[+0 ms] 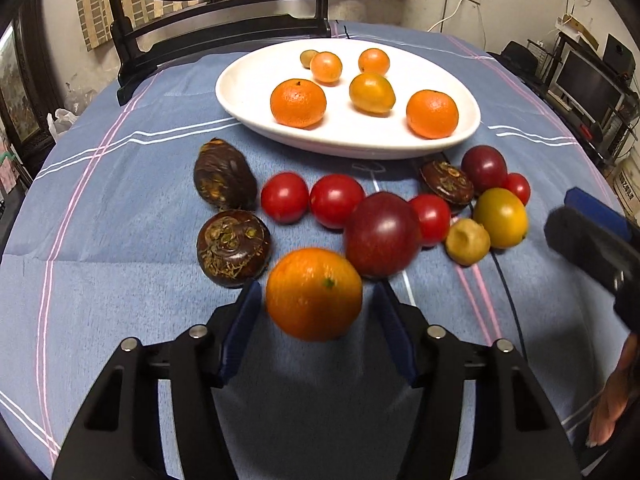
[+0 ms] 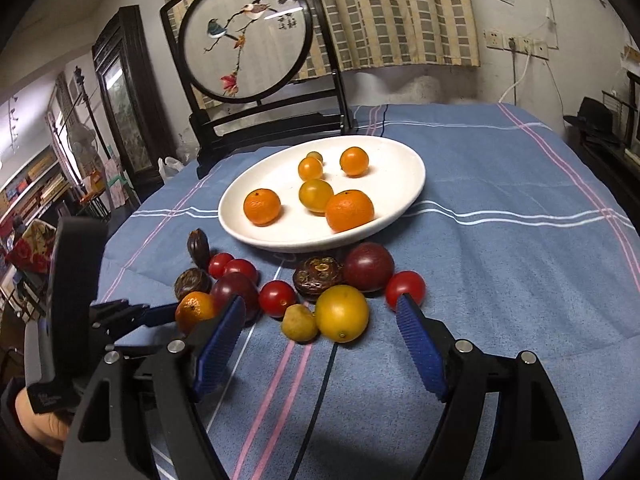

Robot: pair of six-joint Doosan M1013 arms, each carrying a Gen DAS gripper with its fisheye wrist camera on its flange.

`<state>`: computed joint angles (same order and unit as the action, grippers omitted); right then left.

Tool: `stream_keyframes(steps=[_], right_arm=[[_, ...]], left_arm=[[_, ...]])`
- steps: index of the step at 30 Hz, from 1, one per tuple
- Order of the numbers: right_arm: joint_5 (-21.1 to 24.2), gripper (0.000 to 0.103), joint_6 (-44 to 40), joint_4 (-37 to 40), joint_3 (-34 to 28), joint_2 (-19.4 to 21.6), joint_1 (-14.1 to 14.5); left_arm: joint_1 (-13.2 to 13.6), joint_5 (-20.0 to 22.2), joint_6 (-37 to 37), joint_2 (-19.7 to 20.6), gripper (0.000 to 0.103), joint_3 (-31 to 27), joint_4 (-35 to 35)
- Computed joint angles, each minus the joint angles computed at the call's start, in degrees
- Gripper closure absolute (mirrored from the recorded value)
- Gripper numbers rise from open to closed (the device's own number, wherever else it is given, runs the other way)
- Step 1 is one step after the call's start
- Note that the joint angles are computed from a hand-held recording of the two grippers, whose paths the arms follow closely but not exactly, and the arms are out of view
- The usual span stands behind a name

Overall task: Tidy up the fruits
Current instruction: 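Grasp a mandarin with the left tool while the right grasps a yellow fruit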

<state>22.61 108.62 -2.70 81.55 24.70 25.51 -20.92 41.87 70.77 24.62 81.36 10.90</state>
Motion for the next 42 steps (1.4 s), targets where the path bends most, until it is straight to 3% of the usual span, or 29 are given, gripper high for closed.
stream_keyframes(steps=[3,15,21,24,28,38,42], right_arm=[[-0.01,0.024,-0.2,-0.94,0.08,-0.1,0.2],[2.61,0.024,1.45,-3.9,-0.69,0.4,0.08],[9.61,0.025,-1.93,-3.39,-3.37,2.28,0.63],[12.78,0.029,-2.4,-4.54,-5.03,3.39,1.13],[16.65,0.045,-2.59,-1.76,-6.9,4.53,0.43],[20.97,0.047,-0.06,-10.6,-9.35,6.0,1.62],[21.7,0.057,0.06,-12.32,-11.92,7.58,1.66]], left_arm=[[0.06,-0.23,-0.54,0.38,0.06,-0.55,0.72],[1.61,-2.73,2.42,-1.99,0.061,2.42,-4.47],[2.55,-6.05,2.69,-3.64,0.061,4.61,-5.13],[2.93,-6.84,4.94,-3.67,0.061,4.94,-7.55],[3.53,-7.43,8.78,-3.5,0.061,5.19,-11.54],[3.97,-7.32,11.36,-3.21,0.061,5.2,-14.62],[4.18,-7.25,12.2,-3.13,0.061,5.12,-16.08]])
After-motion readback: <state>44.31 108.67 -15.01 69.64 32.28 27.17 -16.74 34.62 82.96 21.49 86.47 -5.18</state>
